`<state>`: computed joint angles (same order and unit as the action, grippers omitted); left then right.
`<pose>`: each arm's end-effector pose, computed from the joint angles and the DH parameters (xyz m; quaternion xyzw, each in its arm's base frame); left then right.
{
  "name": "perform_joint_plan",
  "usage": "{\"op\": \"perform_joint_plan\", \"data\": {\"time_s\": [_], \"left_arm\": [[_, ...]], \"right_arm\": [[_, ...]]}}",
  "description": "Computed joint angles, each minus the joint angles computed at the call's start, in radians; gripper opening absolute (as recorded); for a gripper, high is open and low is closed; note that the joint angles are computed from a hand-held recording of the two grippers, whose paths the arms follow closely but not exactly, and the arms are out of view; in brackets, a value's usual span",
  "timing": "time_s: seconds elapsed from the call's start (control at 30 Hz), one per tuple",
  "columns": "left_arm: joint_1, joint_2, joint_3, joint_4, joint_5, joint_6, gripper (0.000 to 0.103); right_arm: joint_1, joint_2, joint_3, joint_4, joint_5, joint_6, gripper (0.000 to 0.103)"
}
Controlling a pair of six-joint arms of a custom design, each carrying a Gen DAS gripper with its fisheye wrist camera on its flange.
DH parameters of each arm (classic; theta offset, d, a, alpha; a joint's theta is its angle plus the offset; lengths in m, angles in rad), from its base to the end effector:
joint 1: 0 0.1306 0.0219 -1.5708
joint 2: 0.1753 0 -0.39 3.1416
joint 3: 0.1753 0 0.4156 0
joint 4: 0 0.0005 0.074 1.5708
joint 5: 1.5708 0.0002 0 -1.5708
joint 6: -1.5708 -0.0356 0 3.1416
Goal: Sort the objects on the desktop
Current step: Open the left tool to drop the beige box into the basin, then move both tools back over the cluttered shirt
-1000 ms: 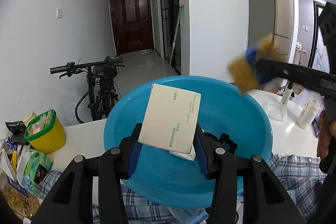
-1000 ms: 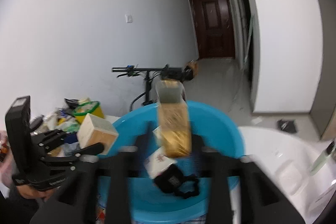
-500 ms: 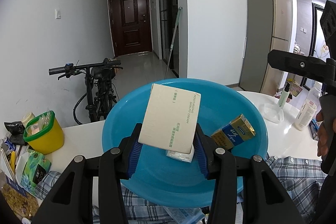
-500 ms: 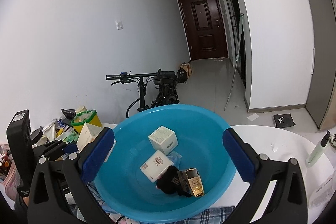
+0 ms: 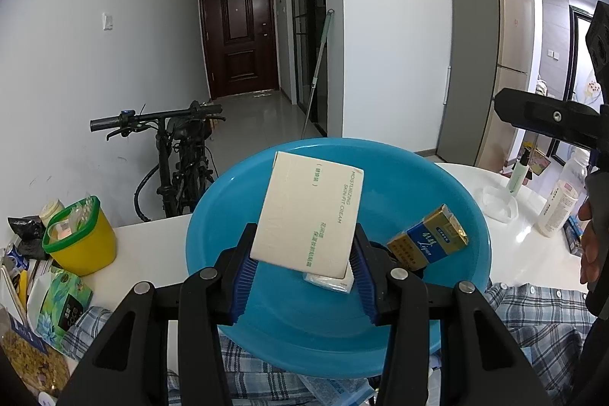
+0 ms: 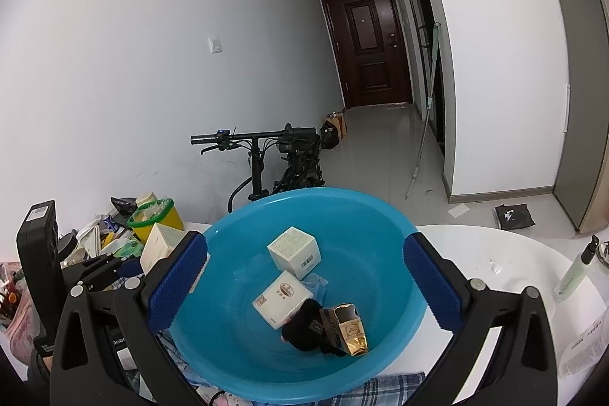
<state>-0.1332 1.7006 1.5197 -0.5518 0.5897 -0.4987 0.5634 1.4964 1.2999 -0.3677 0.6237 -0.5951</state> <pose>0.6165 -0.1031 0.3584 0.3840 0.7940 -0.1903 0.4311 0.4811 0.2787 0.3823 0.1612 0.8313 0.0263 0.5313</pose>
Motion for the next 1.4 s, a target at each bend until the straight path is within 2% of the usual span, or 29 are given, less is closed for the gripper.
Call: {"op": "perform_joint_plan", "data": {"time_s": [0.23,0.43,0.53,0.57,0.6,0.63,0.7,0.9,1.0,1.13,1.27,1.4], "left_arm": [[0.008,0.004,0.011,-0.006,0.005,0.020,0.048],[0.010,0.015,0.027,-0.017,0.003,0.031,0.048],[0.006,0.009,0.018,-0.009,-0.009,0.025,0.050],[0.005,0.007,0.016,-0.008,-0.012,0.025,0.055],[0.006,0.008,0.019,-0.011,-0.013,0.030,0.082],[0.007,0.006,0.018,-0.004,-0.015,0.040,0.103],[0.009,-0.005,0.004,0.028,-0.022,0.069,0.103],[0.012,0.016,0.057,-0.076,-0.029,0.075,0.103],[0.020,0.001,0.044,-0.066,0.002,0.082,0.103],[0.020,-0.022,0.031,-0.080,0.023,0.068,0.103],[0.012,-0.030,0.042,-0.171,0.037,-0.001,0.103],[-0.009,-0.058,0.002,-0.142,-0.017,0.003,0.103]], "right_arm": [[0.002,0.028,0.043,-0.083,-0.010,0.016,0.103],[0.003,0.040,0.061,-0.128,-0.021,0.021,0.103],[0.006,0.038,0.060,-0.126,-0.017,0.024,0.103],[0.007,0.039,0.062,-0.126,-0.018,0.027,0.103],[0.009,0.038,0.064,-0.128,-0.015,0.032,0.103],[0.011,0.038,0.066,-0.132,-0.012,0.034,0.103],[0.014,0.036,0.069,-0.142,-0.007,0.035,0.103],[0.044,0.026,0.085,-0.204,0.090,0.002,0.103],[0.081,-0.017,0.038,-0.166,0.091,-0.024,0.103],[0.156,-0.032,0.030,-0.305,0.191,-0.129,0.103],[0.232,-0.070,-0.036,-0.330,0.231,-0.262,0.103],[0.291,-0.053,-0.047,-0.408,0.235,-0.359,0.103]]}}
